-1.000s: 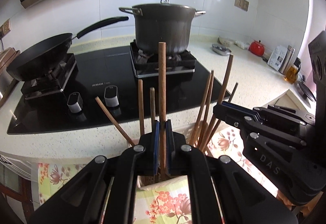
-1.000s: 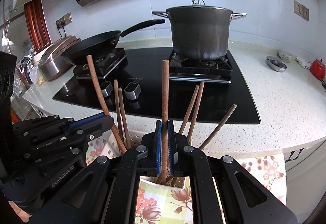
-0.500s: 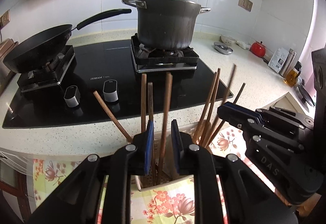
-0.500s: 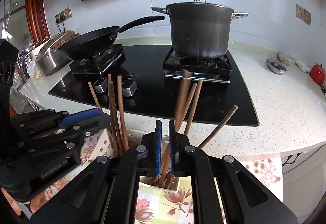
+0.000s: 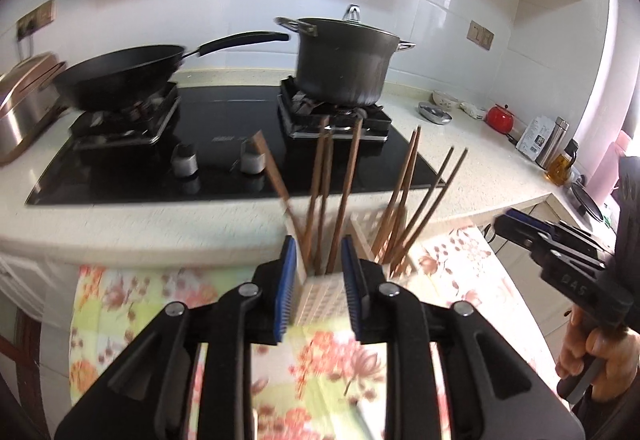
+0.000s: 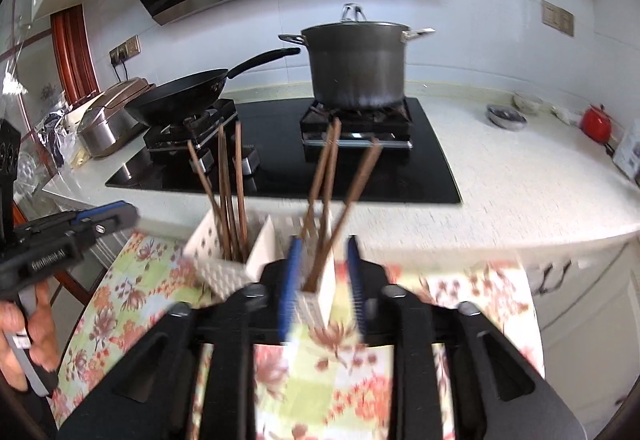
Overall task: Organize utensils
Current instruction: 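Grasp a white spoon by its handle with the left tool while the right tool grasps another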
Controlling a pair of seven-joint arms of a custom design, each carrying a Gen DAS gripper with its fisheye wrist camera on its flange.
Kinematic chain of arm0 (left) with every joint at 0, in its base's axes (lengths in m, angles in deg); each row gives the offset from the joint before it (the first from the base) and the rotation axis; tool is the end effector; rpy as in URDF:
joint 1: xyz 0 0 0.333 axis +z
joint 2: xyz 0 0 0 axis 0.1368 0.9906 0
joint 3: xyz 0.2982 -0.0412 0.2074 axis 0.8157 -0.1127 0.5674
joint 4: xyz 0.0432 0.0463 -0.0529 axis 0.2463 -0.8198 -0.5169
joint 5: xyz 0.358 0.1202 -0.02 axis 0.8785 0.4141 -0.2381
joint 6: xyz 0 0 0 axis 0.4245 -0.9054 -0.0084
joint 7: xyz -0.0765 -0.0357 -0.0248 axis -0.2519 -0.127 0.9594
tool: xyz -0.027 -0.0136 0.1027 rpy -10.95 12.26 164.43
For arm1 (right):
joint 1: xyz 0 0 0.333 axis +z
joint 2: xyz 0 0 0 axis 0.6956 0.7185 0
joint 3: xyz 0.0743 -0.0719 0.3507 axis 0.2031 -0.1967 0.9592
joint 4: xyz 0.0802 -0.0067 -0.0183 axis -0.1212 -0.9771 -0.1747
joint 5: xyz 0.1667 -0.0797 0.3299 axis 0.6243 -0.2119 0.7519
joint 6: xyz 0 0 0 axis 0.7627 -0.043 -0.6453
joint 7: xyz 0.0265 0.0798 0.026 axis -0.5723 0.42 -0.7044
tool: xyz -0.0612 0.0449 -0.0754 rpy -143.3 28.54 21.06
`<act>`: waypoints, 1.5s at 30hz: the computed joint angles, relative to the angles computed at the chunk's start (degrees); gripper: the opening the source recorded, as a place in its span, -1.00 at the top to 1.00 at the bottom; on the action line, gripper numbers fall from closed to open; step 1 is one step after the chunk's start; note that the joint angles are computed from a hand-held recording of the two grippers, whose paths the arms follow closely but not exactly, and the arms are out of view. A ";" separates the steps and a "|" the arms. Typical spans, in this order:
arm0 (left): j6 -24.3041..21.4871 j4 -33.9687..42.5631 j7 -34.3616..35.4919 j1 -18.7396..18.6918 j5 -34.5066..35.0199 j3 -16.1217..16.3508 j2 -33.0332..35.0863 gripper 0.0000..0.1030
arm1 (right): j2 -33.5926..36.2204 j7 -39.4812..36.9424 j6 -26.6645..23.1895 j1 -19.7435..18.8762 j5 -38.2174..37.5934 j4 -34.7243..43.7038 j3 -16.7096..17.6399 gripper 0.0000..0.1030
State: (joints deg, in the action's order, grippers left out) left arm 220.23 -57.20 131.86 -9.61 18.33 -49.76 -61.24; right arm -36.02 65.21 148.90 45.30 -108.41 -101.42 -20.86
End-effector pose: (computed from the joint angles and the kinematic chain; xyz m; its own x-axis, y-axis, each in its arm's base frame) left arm 0.4949 -0.2614 0.6623 -0.4231 -0.8906 0.1668 -0.6229 0.1522 -0.7673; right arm 0.4355 0.1912 0.6542 -0.0069 -0.9917 -0.1285 -0.5874 0.1080 -0.8021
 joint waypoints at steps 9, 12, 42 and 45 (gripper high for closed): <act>5.32 -22.68 0.84 -3.39 -3.70 4.51 -13.60 0.30 | -12.21 5.02 2.47 0.40 7.00 -18.77 4.87 -0.06; 5.75 -28.02 -1.21 -3.92 -1.36 6.01 -16.27 0.30 | -13.59 6.28 1.73 1.48 9.58 -22.31 7.00 -0.06; 8.25 -26.13 4.16 -0.35 7.25 2.92 -2.01 0.68 | 9.92 11.60 -3.73 15.47 0.36 -9.33 1.72 -0.07; 8.48 -26.56 7.82 -2.31 2.92 4.30 -2.40 0.68 | 11.56 13.07 -5.82 17.07 -1.84 -7.17 0.31 -0.02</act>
State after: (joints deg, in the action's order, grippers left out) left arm 228.71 -83.76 139.68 -11.92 21.25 -45.47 -63.64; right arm -24.46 78.28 143.08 62.37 -110.26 -108.58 -20.55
